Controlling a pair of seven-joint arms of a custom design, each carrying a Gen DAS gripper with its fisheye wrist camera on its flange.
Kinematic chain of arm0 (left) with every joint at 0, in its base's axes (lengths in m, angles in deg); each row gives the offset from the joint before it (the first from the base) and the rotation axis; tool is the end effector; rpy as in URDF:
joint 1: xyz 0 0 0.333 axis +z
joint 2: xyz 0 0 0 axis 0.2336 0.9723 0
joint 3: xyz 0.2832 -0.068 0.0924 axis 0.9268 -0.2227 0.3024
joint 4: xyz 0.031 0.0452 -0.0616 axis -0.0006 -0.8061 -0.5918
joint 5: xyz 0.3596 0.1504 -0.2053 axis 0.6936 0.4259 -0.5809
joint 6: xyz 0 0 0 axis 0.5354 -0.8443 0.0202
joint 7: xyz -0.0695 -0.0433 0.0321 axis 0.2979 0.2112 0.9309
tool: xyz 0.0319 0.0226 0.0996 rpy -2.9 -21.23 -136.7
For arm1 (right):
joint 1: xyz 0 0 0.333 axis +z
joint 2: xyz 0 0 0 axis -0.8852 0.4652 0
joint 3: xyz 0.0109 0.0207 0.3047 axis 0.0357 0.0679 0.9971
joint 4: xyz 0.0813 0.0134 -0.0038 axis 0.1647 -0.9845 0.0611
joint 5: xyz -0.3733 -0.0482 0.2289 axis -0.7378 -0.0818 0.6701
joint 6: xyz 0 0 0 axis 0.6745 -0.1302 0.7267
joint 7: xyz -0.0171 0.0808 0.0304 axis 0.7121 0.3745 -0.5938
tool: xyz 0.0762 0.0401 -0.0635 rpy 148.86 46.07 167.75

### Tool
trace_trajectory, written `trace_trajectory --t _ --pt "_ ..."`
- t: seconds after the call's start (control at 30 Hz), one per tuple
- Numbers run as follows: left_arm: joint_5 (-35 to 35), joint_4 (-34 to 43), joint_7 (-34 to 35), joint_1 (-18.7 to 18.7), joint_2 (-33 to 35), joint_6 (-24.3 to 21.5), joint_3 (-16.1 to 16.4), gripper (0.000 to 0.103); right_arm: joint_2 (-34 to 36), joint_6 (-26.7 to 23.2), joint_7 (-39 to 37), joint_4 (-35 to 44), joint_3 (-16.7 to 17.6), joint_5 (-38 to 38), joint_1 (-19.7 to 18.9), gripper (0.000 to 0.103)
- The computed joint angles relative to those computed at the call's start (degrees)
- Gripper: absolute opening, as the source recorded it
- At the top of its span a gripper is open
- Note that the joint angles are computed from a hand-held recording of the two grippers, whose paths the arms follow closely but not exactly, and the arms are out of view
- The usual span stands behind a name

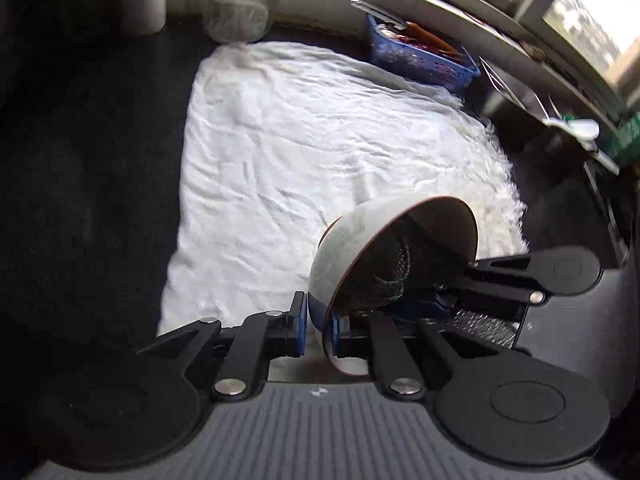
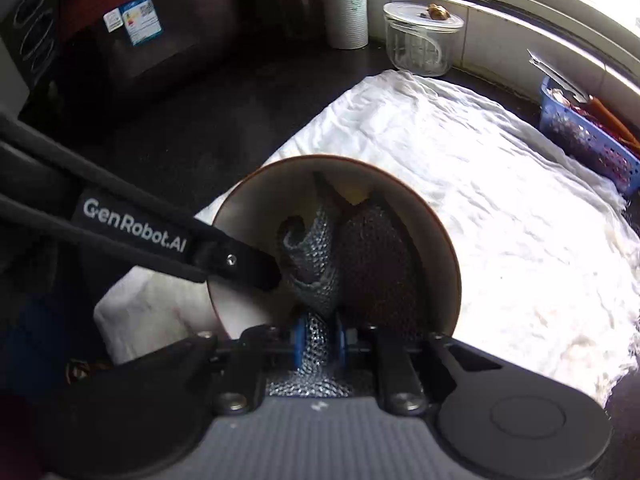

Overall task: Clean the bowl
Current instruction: 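Scrub the bowl interior with the mesh pad in the right tool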

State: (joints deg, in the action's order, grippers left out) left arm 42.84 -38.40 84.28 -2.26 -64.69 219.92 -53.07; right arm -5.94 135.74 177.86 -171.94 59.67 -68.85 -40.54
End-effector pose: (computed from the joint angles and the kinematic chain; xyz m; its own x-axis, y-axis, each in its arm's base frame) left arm 0.5898 -0.3386 0.4759 -0.5349 -0.8417 0.0745 -0.7489 0.4314 -0.5031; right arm 0.5480 0.2958 0.4551 0.4550 -0.8887 -0.0571 -0.7586 -0.3532 -0.5475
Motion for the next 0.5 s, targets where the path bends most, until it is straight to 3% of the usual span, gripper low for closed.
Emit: trace_trajectory --t 0.07,0.2,0.23,0.3,0.4,0.5 --pt "8.6 -2.2 1.3 -1.4 -1.2 4.9 0.4 0.014 0.0 -0.8 -0.7 0.3 0.1 -1.2 0.0 0.016" --pt "14.7 -3.0 3.6 -2.0 -1.3 8.1 0.5 0.012 0.1 -2.2 -2.9 1.0 0.1 -3.7 0.0 0.016" --pt "11.4 -2.6 4.3 -1.5 -1.1 7.2 0.2 0.007 0.2 -2.6 -3.8 1.2 0.0 -4.0 -0.1 0.016" --pt "0.8 -0.9 3.6 0.1 -0.3 4.1 -0.3 0.008 0.1 -2.8 -4.3 1.3 -0.1 -4.0 -0.2 0.016" --pt "-11.9 1.5 -3.1 2.5 1.3 -0.8 0.1 0.009 -0.3 -0.1 -3.3 -0.1 -0.2 -1.9 -0.3 0.016" --pt "-24.3 0.9 -6.4 5.1 1.7 -2.1 -0.2 0.012 -0.3 4.6 -1.5 -1.6 -0.3 8.7 0.0 0.015"
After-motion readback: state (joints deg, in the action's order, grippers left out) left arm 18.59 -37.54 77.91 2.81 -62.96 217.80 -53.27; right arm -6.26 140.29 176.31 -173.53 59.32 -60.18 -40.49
